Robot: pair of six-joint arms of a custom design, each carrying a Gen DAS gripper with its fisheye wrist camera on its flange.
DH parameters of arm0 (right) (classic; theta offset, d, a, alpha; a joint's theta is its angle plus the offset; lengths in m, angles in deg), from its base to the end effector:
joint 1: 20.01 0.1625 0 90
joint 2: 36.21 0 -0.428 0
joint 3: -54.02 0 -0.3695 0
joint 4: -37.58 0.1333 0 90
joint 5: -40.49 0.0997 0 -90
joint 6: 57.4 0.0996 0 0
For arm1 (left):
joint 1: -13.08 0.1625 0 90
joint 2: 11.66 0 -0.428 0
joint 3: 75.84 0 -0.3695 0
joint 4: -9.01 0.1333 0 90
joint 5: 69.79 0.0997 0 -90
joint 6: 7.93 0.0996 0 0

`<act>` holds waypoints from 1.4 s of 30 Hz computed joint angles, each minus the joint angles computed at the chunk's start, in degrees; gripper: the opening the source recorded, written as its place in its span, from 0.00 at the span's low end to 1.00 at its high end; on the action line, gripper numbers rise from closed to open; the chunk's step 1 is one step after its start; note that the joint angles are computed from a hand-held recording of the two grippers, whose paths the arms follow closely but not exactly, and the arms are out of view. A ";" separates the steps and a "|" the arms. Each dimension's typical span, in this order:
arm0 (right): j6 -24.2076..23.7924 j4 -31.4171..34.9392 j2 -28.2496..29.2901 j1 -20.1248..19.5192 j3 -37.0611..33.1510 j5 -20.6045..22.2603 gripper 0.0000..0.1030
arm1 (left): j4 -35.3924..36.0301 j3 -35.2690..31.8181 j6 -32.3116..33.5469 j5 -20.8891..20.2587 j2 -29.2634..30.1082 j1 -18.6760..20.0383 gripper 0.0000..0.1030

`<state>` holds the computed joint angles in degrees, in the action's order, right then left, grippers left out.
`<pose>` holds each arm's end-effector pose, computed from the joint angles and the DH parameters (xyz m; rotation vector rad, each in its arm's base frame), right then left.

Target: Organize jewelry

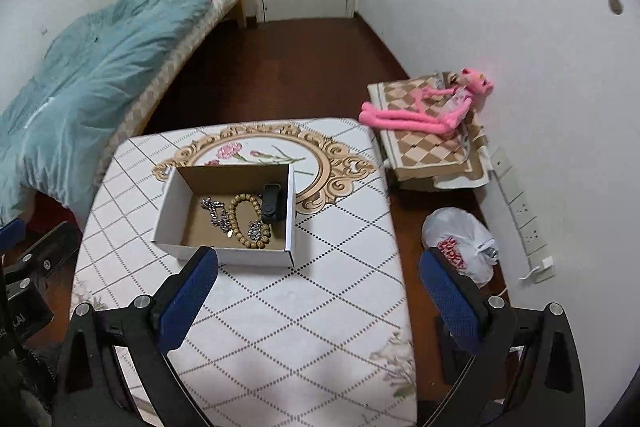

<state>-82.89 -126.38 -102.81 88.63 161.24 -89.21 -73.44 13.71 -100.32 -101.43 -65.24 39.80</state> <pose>0.2501 -0.5234 0.3055 0.6458 -2.2678 0.6502 -0.4285 -0.4598 0.1833 -0.0726 2.0889 -0.9421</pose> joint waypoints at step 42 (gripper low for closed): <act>3.93 8.28 -12.82 10.73 1.94 -4.03 1.00 | 14.44 -8.30 -8.43 -5.57 -0.21 -6.95 1.00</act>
<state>-78.96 -118.10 -115.63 99.36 163.18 -93.24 -59.00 5.41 -108.75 -107.00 -65.45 32.85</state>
